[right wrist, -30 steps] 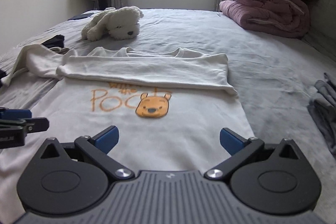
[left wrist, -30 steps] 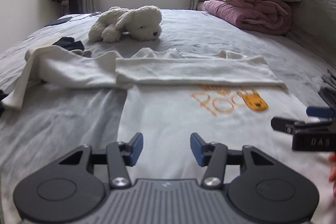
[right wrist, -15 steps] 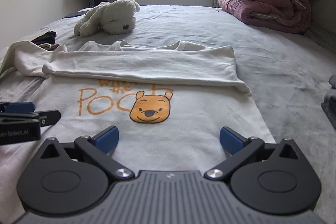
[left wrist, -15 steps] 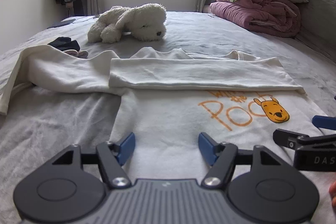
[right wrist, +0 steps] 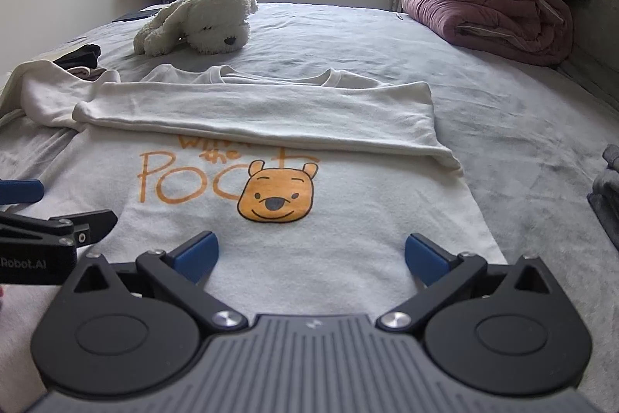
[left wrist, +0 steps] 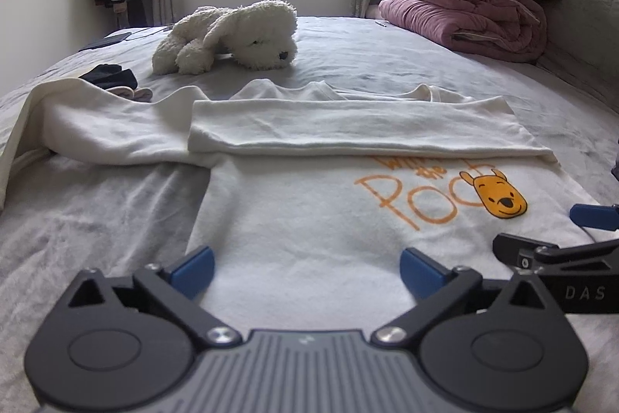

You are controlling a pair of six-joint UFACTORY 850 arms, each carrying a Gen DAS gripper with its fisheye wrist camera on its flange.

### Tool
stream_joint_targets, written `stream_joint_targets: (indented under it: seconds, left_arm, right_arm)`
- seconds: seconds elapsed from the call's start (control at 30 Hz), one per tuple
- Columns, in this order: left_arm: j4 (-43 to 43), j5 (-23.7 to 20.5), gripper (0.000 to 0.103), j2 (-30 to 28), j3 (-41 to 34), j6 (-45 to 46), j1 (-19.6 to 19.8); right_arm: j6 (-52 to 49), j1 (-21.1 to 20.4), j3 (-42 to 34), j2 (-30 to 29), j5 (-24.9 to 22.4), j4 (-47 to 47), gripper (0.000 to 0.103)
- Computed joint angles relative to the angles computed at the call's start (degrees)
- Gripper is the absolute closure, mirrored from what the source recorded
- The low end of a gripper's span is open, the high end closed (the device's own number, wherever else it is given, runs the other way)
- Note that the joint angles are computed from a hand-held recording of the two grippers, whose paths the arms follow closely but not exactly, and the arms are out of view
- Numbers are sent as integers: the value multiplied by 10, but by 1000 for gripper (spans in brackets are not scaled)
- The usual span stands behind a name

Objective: Fold clothes

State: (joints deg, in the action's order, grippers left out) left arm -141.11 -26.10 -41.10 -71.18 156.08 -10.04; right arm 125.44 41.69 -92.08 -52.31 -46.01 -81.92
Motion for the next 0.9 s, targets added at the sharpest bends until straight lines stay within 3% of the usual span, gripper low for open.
stream_joint_targets:
  seconds: [0.9]
  left_arm:
    - [3,-2,0,0,1,-6,1]
  right_arm:
    - [1,0,-1,0,0,-1,0]
